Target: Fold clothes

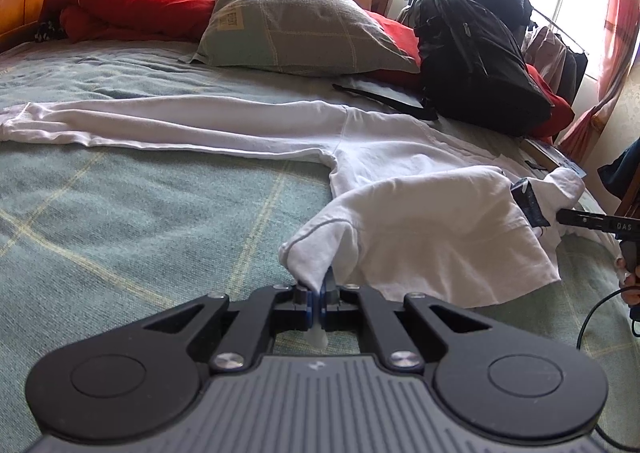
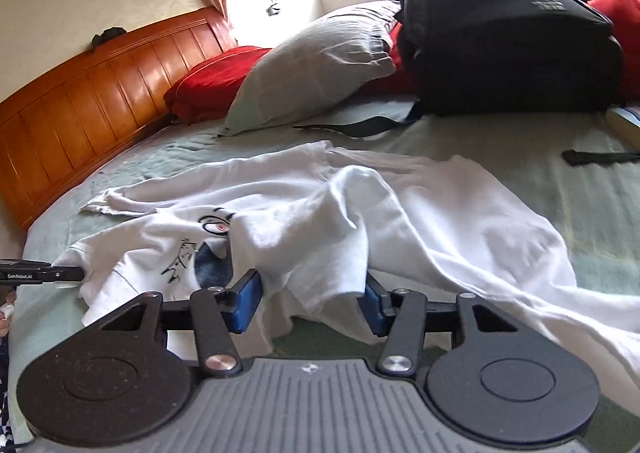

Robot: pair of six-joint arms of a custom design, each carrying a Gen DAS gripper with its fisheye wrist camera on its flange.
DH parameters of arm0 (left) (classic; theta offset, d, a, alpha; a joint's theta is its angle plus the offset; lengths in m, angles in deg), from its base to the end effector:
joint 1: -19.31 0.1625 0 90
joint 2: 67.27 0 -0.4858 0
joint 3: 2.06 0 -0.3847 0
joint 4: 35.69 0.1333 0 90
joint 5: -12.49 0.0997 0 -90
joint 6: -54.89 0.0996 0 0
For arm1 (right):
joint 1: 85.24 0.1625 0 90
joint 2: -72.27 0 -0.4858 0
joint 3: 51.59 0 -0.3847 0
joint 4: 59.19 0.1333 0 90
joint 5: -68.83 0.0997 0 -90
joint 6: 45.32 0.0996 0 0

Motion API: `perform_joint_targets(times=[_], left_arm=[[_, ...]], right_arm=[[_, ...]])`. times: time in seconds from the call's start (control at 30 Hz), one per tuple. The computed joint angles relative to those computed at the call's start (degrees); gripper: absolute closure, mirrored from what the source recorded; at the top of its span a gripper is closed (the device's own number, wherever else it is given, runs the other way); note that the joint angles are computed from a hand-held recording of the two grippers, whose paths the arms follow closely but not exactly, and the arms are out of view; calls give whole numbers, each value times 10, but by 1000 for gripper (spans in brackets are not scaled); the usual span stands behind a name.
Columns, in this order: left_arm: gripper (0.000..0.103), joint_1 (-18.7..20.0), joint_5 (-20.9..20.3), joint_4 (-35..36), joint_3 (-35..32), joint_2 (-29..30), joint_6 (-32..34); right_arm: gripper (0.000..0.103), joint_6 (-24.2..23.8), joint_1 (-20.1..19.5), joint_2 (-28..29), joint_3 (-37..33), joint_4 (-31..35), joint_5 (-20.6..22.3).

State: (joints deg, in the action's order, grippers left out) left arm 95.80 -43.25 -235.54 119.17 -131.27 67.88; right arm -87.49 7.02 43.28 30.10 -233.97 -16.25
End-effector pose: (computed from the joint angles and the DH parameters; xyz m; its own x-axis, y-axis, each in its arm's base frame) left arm 0.0563 -0.5762 0.3049 -0.8530 -0.1030 -0.5116 0.3423 0.6296 -0.6975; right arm 0.1731 -0.7890 0.0608 -0.7141 -0.6312 0.3027 -0.6919 0.5706 -0.4424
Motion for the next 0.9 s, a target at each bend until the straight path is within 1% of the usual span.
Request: perform_joint_targets(times=[0.07,0.2,0.27,0.33,0.47,0.5,0.53,0.57,0.67,0.7,0.8,0.9], left_arm=[[101,1,-1,2,0,0,-1],[100,2,-1,6,-3,1,-3],[100,2,1,8,-4,2,-3],[101,1,2,9,-3,3,-3],[100,-1,6,10,-1,1,-6],[100,-2,8,7,0,1,-6],[100,-2,9,5,1,1,-6],[101,-3,10,3,2,0,-7],[102,-5,7,-1,6,-6,-14],[102,-6,1,-1,8,-10,-16],[102,-7,-34,-1,17,-28,-23],[102,-15,-49,-10,30,-43,-15]], right_arm=[[46,-9,-4,-8,11,-4,7],[47,14,-15,-18,15,-8,27],[55,36,-20,-16,5,0,36],[71,54,-21,-8,-12,20,43],[72,73,-18,11,-42,50,53],[75,78,-16,14,-45,52,52],[89,83,-15,17,-48,54,52],[93,89,-14,15,-43,48,49],[94,108,-12,4,-17,23,46],[94,112,-12,-4,-3,16,51],[94,113,-14,-36,48,-4,77],[94,113,-13,-72,100,-16,97]])
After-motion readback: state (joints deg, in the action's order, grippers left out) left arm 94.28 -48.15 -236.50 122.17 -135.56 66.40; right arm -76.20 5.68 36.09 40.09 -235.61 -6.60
